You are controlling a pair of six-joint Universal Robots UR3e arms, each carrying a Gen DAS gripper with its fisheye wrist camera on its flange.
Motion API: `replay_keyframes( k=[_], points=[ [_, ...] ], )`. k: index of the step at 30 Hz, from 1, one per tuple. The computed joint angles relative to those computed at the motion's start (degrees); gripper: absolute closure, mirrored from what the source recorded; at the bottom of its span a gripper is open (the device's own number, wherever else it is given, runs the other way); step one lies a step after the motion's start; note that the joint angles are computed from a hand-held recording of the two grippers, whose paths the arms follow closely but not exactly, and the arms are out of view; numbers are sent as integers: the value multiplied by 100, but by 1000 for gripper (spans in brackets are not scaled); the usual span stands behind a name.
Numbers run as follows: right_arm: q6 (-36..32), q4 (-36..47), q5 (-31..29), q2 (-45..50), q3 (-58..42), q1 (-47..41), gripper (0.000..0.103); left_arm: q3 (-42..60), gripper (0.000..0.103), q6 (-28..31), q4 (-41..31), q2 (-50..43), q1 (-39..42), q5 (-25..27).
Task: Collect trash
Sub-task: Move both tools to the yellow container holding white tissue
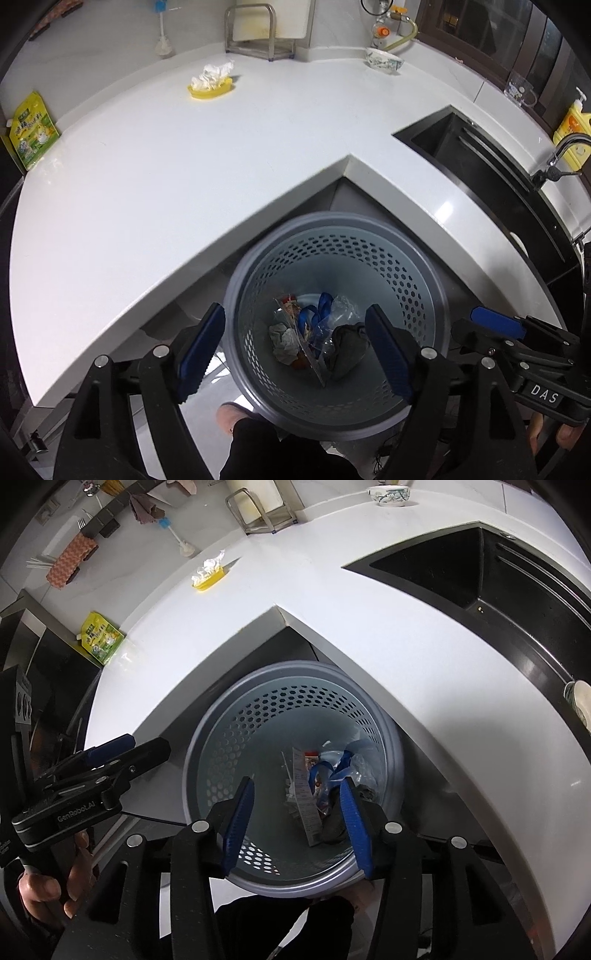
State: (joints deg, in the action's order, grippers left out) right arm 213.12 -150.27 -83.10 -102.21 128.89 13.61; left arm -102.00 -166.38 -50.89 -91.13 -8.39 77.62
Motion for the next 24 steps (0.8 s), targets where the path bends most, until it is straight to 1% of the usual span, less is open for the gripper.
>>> replay_keyframes(
  k=[3, 8, 13, 14, 15, 16, 22, 24],
  points=[
    [-44, 85, 48, -69, -118, -39, 56, 142, 25, 19, -123, 133, 110, -6],
    [-177, 294, 23, -47, -566, -64, 53, 502, 20, -47, -339, 276, 438, -79],
    [-308, 417, -38, 347, -1264, -36, 53, 900, 17, -65, -551, 272, 829, -205],
    [-309, 424, -61, 438, -1401, -22, 51, 1010, 15, -67, -594, 233, 901, -214],
    [-295, 428, -94, 549, -1557, 1, 46, 1111, 15, -74, -619, 182, 946, -203],
    [-279, 422, -128, 685, -1738, 17, 44, 1260, 15, -83, -662, 95, 1003, -186],
    [-317, 551, -268, 1606, -2980, 83, 44, 2325, 15, 51, -924, -622, 1303, -278],
    [-263, 623, -325, 1954, -3481, 102, 44, 2973, 15, 109, -1084, -1053, 1408, -329]
  ],
)
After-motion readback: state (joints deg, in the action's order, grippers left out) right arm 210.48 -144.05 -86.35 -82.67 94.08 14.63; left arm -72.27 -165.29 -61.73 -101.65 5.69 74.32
